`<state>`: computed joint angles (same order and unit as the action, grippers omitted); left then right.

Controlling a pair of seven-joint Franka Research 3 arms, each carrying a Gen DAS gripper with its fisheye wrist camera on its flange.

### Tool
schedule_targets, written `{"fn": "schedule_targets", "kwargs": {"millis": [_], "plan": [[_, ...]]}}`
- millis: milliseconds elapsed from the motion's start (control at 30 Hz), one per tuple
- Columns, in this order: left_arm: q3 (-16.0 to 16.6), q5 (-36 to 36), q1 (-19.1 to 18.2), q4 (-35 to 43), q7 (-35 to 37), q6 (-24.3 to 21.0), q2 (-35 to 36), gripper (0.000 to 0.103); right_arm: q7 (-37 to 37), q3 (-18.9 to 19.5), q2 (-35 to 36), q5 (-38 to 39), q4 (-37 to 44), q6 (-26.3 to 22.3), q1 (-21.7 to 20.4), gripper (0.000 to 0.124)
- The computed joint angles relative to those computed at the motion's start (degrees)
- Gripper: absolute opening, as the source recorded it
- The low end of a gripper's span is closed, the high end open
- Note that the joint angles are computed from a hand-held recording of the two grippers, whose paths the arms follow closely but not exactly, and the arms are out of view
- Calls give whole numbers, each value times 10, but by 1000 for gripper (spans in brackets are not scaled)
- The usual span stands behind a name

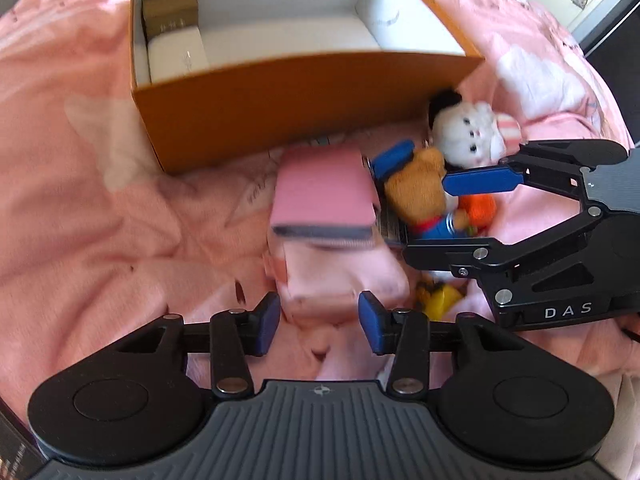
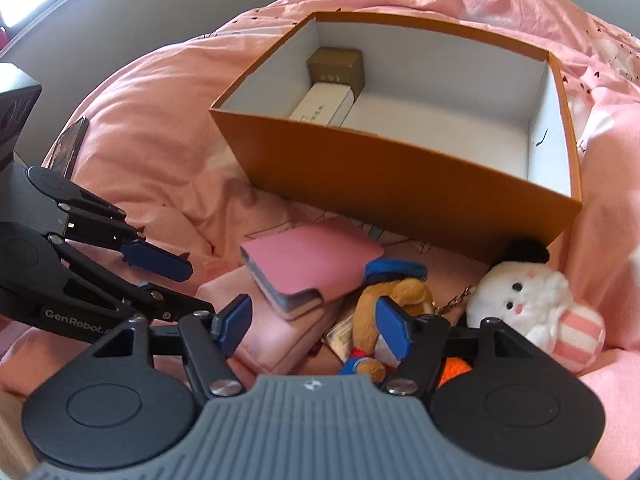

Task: Organize objects
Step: 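Move both grippers back to the pink wallet and pouch beside the orange box, then grasp the pink pouch with the left gripper while the right grasps the pink wallet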

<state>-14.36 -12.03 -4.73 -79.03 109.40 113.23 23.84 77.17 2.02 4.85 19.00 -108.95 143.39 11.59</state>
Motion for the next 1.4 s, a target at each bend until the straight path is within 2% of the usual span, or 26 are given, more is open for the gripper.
{"fn": "schedule_targets", "kwargs": {"millis": [100,367,467,567,667,700,767,867,967,1033,1167,1233,1267,1333,1400], "plan": [[-1,-5,6,-17,16,-6,-9,59,-21,3,8,15,17,-56,-2,71],[-2,-20,11,-44,59,1,-20,60,-39,4,38,47,57,-152,-6,70],[-1,-23,10,-39,54,1,-11,59,-31,3,53,52,73,-175,-7,66],[-3,-30,10,-50,56,18,-14,53,-30,4,68,80,89,-199,-14,58],[-2,-31,8,-59,50,35,-17,44,-32,5,71,93,90,-202,-17,52],[0,-26,5,-62,42,42,-19,38,-31,5,70,98,87,-198,-17,44],[0,-26,5,-62,32,47,-19,34,-26,4,67,93,84,-189,-15,37],[-2,-41,11,-69,26,67,-26,28,-6,1,63,77,81,-172,-12,21],[-8,-74,21,-62,22,73,-24,27,-4,1,62,78,83,-169,-15,20],[-12,-100,30,-43,19,49,-14,27,-4,-1,61,53,89,-173,-12,22],[-11,-137,40,5,-38,2,15,35,-13,-3,51,27,96,-159,-11,29],[-10,-144,40,32,-81,-20,36,48,-18,-3,53,26,105,-152,-13,30],[-9,-141,39,42,-100,-27,43,50,-21,-3,56,24,110,-149,-12,30],[-3,-122,31,55,-135,-30,51,53,-18,-3,68,7,125,-149,-8,30],[2,-94,22,55,-158,-13,51,55,-14,-4,76,-18,133,-145,-3,30]]}}
